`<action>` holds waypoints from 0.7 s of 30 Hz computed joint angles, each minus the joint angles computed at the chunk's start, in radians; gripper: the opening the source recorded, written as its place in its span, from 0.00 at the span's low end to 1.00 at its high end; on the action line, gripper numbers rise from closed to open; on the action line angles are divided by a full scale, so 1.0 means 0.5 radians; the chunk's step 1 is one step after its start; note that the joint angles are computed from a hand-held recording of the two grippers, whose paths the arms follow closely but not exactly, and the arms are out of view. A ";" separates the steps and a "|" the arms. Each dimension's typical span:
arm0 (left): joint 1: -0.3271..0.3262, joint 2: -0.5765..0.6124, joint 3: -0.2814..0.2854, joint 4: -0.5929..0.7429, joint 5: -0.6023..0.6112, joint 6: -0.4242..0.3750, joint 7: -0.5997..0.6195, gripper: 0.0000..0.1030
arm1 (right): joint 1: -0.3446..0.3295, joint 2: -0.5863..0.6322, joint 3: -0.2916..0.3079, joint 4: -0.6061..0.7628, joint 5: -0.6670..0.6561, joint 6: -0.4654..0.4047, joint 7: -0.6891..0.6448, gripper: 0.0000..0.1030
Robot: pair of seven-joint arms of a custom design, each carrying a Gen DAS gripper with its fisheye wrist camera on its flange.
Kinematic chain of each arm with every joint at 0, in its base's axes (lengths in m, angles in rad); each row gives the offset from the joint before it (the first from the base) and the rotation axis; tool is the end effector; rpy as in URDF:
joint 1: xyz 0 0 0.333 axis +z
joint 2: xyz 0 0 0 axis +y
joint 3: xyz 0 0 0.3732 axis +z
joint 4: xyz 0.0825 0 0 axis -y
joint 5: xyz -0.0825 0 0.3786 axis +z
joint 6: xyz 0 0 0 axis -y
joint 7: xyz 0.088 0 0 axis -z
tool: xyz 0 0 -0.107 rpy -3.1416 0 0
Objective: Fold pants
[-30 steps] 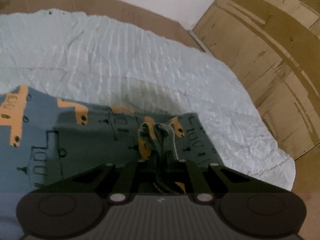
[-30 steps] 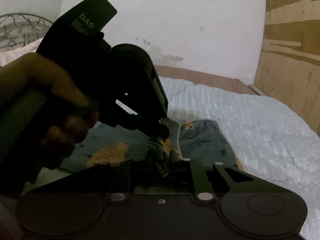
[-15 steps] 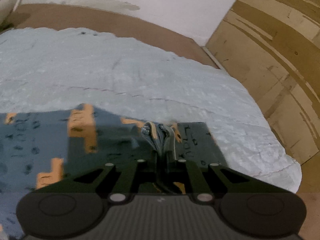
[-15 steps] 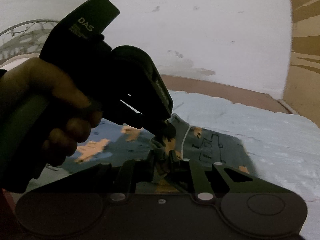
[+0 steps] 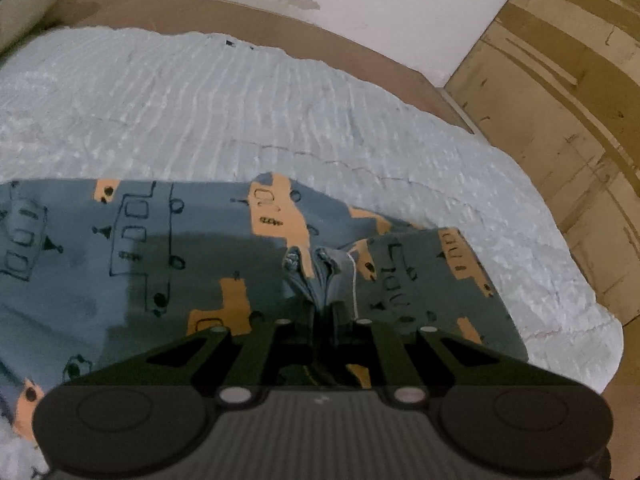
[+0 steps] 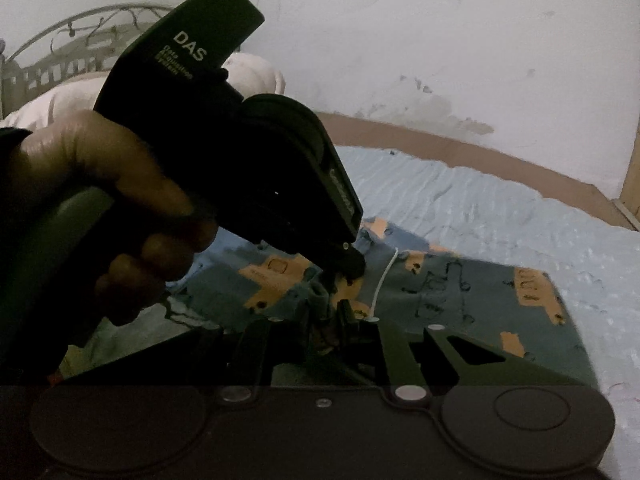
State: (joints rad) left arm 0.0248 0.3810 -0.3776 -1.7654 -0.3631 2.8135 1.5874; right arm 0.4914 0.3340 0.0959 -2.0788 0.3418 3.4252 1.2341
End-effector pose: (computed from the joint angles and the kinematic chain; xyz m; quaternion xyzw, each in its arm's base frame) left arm 0.6827 -0.1904 0.4931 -0.6606 0.6545 -0.3646 0.0479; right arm 0.5628 0.3203 0.4442 -0.7600 0.4399 -0.2524 0.4065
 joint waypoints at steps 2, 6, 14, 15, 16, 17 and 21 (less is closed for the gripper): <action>0.053 0.015 -0.051 -0.004 -0.063 0.001 0.070 0.09 | 0.017 0.007 -0.015 0.008 0.014 -0.020 0.002 0.20; 0.081 0.005 -0.078 -0.040 -0.126 0.046 0.147 0.19 | -0.033 -0.026 0.031 -0.026 -0.016 -0.006 0.026 0.39; -0.217 -0.100 0.277 -0.187 0.362 0.261 -0.379 0.79 | 0.072 -0.163 -0.145 -0.281 0.279 0.320 -0.146 0.94; -0.267 -0.107 0.332 -0.200 0.467 0.286 -0.462 0.82 | 0.123 -0.165 -0.201 -0.281 0.411 0.351 -0.245 0.97; -0.332 -0.110 0.399 -0.212 0.588 0.319 -0.549 0.86 | 0.192 -0.143 -0.270 -0.250 0.588 0.386 -0.377 0.98; -0.396 -0.109 0.466 -0.214 0.708 0.331 -0.626 0.88 | 0.269 -0.114 -0.348 -0.192 0.789 0.387 -0.532 0.99; -0.633 -0.093 0.728 -0.179 1.182 0.221 -0.958 0.88 | 0.586 0.108 -0.722 0.196 1.700 0.323 -1.304 0.99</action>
